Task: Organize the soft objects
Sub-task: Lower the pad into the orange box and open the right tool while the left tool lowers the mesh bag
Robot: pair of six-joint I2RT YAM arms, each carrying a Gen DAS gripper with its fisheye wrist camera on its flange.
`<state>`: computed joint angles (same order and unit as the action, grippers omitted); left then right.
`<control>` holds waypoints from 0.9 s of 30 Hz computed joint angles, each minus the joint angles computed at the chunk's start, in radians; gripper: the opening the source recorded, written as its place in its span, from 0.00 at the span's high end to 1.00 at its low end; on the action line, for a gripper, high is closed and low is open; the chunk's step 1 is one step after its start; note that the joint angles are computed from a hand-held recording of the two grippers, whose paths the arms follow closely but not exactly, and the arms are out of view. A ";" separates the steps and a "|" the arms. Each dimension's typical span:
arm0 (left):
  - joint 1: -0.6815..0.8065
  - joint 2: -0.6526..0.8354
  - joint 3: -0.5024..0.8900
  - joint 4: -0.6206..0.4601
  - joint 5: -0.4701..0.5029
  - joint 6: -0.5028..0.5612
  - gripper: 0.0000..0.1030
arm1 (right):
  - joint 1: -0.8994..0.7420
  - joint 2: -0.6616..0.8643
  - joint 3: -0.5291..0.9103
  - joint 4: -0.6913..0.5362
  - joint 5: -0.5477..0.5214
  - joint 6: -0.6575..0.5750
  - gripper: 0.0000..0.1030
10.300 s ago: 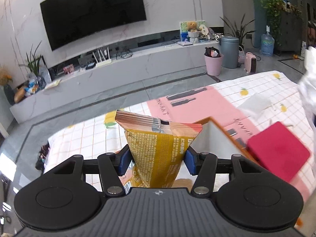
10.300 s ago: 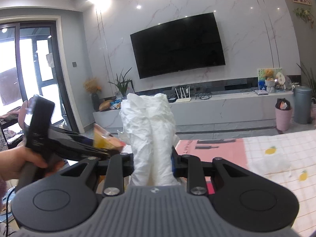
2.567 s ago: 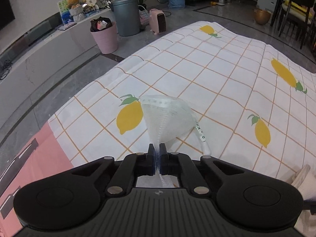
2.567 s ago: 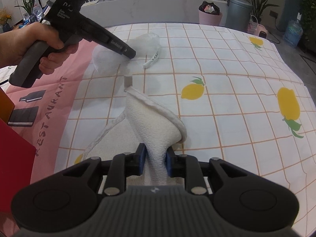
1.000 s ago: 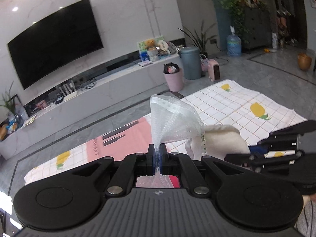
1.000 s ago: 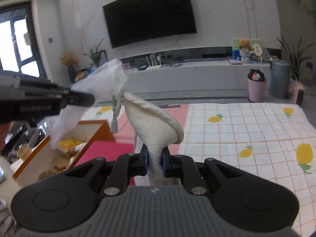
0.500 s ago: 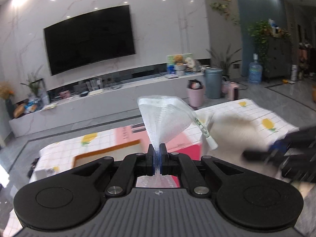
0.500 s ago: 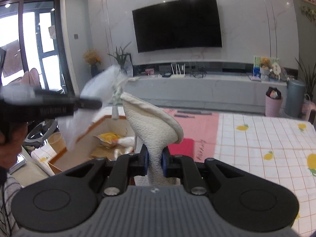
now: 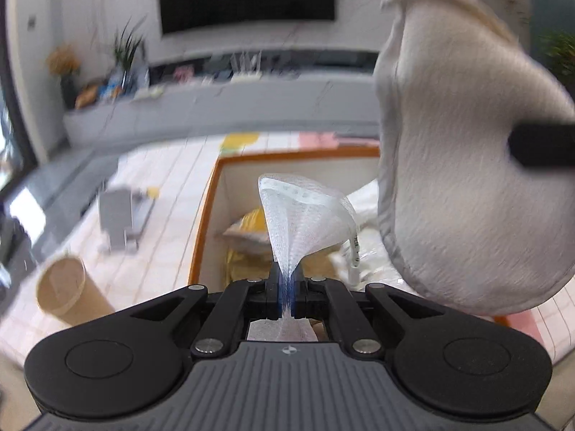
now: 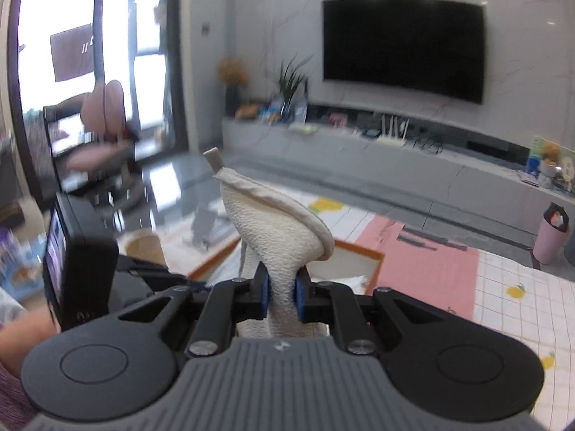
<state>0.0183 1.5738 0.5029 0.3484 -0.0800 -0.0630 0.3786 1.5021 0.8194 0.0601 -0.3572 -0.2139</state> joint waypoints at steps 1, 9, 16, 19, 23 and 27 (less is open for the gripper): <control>0.026 0.024 0.025 -0.022 0.033 -0.004 0.96 | 0.025 0.048 0.036 -0.010 0.018 0.001 0.88; 0.043 0.100 0.094 -0.126 0.014 0.001 0.96 | 0.109 0.483 0.417 -0.162 0.164 -0.071 0.88; 0.004 0.131 0.084 -0.099 -0.008 -0.013 0.96 | 0.144 0.694 0.653 -0.286 0.310 -0.123 0.88; 0.035 0.148 0.100 -0.105 0.035 -0.009 0.96 | 0.149 0.778 0.772 -0.388 0.336 -0.148 0.88; 0.038 0.165 0.112 -0.106 0.013 0.014 0.96 | 0.173 0.876 0.904 -0.471 0.398 -0.165 0.88; 0.061 0.136 0.080 -0.078 0.060 0.001 0.96 | 0.202 0.938 0.988 -0.491 0.478 -0.186 0.84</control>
